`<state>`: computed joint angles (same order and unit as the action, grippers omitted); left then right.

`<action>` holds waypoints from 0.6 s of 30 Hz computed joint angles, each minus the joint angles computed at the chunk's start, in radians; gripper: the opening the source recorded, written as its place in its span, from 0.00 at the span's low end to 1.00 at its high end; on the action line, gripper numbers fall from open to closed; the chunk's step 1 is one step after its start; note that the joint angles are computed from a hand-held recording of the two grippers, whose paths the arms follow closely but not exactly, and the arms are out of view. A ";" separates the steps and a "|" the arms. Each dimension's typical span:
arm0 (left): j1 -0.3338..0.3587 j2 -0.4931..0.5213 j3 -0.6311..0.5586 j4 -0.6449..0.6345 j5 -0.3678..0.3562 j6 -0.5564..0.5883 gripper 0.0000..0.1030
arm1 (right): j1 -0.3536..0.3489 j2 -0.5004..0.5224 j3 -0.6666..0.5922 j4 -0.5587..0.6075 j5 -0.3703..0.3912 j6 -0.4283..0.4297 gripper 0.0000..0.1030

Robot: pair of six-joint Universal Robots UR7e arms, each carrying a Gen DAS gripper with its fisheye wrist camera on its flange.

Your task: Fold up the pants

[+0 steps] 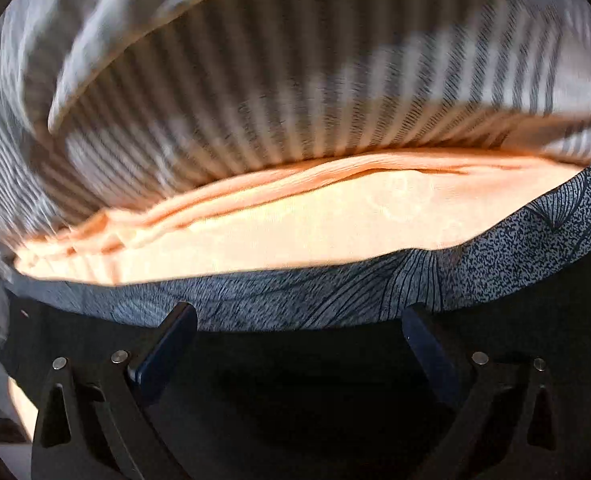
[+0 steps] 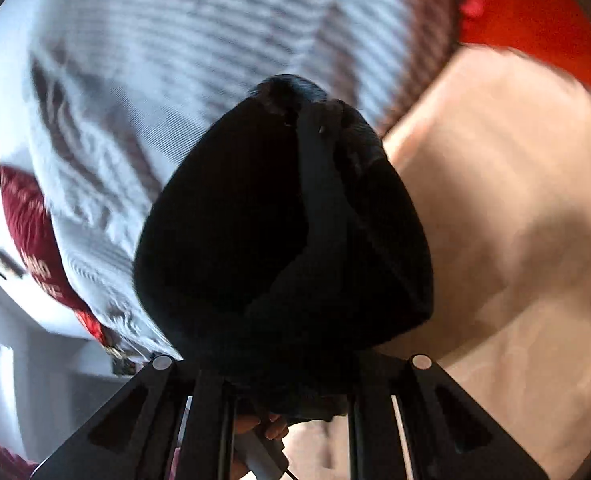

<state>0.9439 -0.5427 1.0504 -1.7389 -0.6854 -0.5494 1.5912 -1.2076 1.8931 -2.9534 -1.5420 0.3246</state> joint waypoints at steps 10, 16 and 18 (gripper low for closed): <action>0.043 -0.243 0.189 -0.077 -0.061 0.115 1.00 | 0.275 0.212 -0.247 0.134 -0.405 -0.129 0.13; 0.095 -0.385 0.233 0.029 -0.056 0.049 0.89 | 0.418 0.439 -0.454 0.253 -0.647 -0.203 0.13; 0.114 -0.430 0.252 0.054 -0.039 0.040 0.89 | 0.444 0.513 -0.520 0.293 -0.693 -0.225 0.13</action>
<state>1.0576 -0.9729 1.3023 -1.6852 -0.7244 -0.5097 2.0354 -0.6946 1.3726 -2.6601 -2.2350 0.1000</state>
